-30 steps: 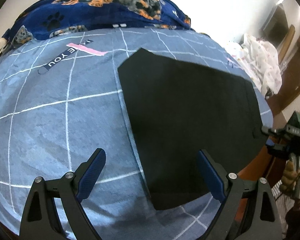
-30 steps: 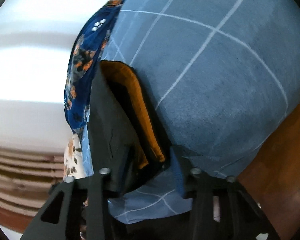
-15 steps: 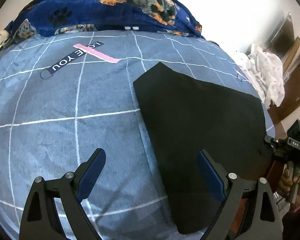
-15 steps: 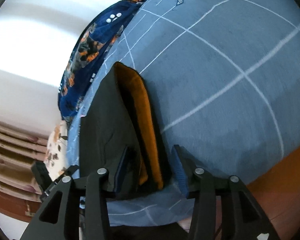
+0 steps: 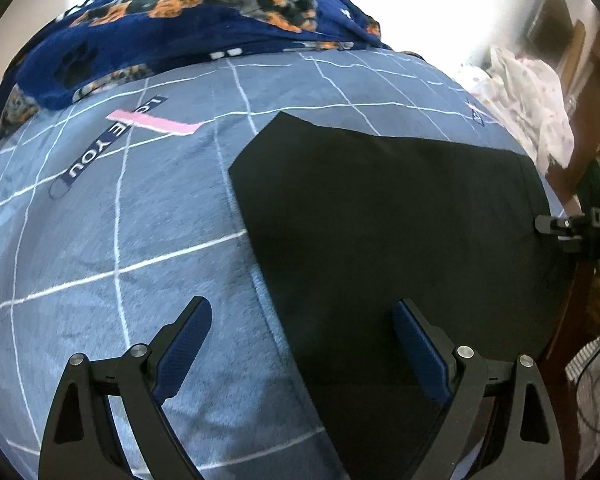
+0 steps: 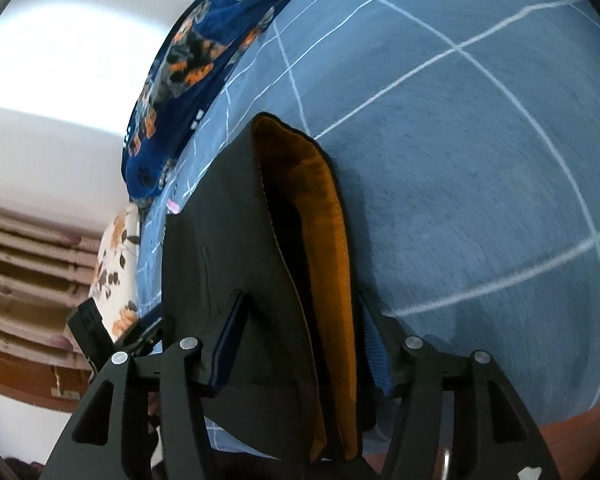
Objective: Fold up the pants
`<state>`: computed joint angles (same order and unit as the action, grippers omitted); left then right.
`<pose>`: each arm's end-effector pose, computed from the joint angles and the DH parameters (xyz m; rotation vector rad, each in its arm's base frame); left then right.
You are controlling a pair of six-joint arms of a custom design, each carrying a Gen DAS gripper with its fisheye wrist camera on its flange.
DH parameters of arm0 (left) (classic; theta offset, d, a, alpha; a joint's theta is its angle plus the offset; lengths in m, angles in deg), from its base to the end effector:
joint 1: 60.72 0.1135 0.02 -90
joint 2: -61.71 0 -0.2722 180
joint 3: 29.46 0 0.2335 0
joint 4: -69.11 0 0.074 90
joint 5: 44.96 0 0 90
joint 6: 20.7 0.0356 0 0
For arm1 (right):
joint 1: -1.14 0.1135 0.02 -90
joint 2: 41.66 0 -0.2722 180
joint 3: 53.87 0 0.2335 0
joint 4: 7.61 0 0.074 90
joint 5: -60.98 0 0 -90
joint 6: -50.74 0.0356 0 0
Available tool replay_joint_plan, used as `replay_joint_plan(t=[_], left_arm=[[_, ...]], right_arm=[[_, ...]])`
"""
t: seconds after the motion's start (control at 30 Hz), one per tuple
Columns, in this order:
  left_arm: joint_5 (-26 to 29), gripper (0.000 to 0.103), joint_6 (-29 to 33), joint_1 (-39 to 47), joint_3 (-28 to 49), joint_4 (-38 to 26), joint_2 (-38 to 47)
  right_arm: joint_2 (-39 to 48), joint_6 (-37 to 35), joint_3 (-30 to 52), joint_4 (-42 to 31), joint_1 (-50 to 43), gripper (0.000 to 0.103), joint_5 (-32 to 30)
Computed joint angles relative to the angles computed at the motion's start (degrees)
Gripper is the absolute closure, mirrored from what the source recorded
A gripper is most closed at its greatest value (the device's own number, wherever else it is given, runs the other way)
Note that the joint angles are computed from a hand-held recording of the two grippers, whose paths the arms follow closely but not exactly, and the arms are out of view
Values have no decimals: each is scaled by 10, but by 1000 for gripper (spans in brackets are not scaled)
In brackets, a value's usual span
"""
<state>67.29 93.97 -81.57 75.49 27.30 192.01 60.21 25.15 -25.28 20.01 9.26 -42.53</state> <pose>0.4144 -0.1723 0.1226 1.1383 2.4372 -0.5102 0.2157 0.0392 0.0786 1.0814 2.2793 0.8480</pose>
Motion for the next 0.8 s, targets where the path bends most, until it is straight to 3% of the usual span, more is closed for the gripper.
replay_joint_plan(t=[0.27,0.33,0.47,0.53,0.67,0.8], left_arm=[[6,11,0,-9,47,-19,33],[16,11,-2,-8,65,-32,46],[40,11,-1,-10,94,-53,65],[37,11,9,-15,108,-67,71],[36,11,35,-25,132,-94,81],[51,10,45,-29,140,-99,89]], right_arm=[[-1,-86,78,-126,-24,46,-66],[7,-93,78,-113,-34,46,-90],[37,-91,51,-21,-63,46,-150],[38,-111,71,-75,-66,51,-143],[46,-130,88,-101,-90,51,-180],[64,-125,85,-65,-92,46,-201]])
